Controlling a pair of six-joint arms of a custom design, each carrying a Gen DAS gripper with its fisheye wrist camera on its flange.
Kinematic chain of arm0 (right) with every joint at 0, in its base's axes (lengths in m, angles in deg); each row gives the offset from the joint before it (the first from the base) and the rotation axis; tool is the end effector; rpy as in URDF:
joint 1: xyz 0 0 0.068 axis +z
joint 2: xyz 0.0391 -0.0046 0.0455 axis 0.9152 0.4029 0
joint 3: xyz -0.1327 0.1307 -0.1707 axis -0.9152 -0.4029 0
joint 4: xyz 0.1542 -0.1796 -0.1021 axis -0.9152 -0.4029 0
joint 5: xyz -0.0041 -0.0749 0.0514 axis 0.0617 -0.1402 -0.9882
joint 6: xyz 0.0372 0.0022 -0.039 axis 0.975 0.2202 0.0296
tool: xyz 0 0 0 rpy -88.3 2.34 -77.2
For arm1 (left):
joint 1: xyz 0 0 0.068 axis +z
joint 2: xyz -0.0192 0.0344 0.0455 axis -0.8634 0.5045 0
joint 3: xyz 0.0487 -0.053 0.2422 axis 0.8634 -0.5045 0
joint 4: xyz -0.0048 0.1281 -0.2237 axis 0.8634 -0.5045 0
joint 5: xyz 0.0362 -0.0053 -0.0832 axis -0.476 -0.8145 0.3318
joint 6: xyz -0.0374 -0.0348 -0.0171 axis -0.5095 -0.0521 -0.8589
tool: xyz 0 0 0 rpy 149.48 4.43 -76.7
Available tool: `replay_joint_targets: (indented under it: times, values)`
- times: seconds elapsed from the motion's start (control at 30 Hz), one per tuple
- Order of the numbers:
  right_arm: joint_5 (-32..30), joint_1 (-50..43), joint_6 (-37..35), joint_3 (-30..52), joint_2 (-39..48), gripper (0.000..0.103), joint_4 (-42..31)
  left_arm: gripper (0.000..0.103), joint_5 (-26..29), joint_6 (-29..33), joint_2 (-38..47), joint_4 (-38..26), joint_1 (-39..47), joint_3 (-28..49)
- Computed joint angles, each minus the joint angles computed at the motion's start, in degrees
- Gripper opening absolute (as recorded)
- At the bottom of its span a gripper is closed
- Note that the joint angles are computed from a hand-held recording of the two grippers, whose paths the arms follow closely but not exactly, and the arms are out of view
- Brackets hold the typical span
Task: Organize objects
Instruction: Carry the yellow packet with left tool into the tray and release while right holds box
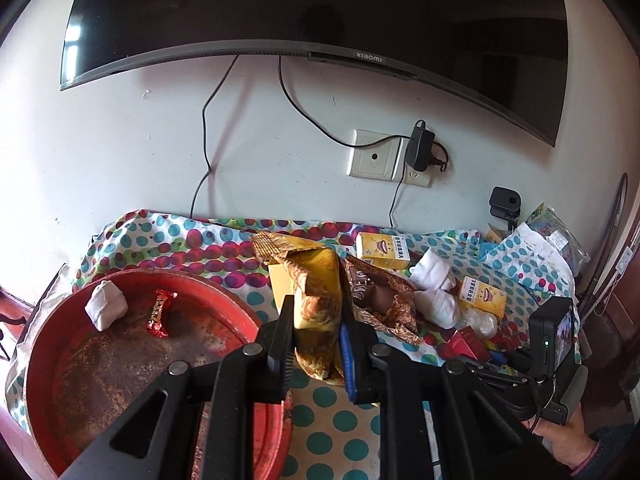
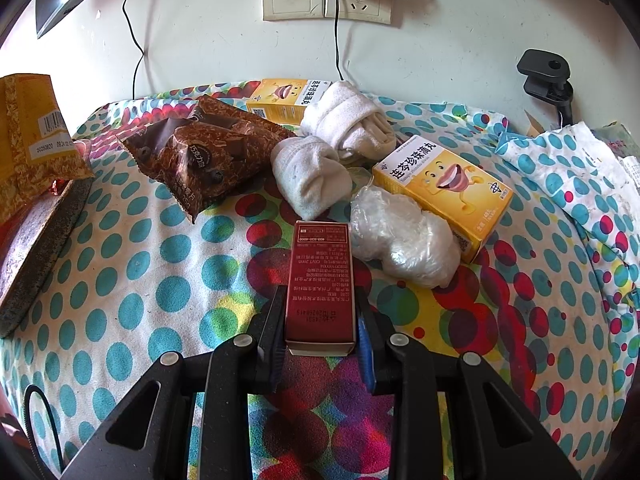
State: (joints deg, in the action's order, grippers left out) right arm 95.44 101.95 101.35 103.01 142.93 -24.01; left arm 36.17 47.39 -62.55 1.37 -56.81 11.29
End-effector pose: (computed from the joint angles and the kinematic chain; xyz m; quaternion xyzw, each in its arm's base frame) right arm 0.1888 0.1232 0.0417 -0.0669 0.9426 0.0234 0.3262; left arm 0.1305 -0.0006 0.1869 0.0130 0.8802 -0.0853 0.4667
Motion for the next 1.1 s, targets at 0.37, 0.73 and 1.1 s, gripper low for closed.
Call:
replay_joint_targets:
  times: [0.37,0.73,1.1]
  values:
    - [0.24,0.28,0.22,0.11,-0.24,0.028,-0.46,0.019,15.4,11.07,11.56,4.01,27.96,3.11]
    - [0.11,-0.07,-0.16,-0.07,-0.15,0.028,-0.13,0.019,20.29,18.42,38.52,17.73,48.97,7.85]
    - [0.4,0.34,0.12,0.09,-0.14,0.028,-0.4,0.02,23.94,23.04,57.01,20.36,60.03,15.56]
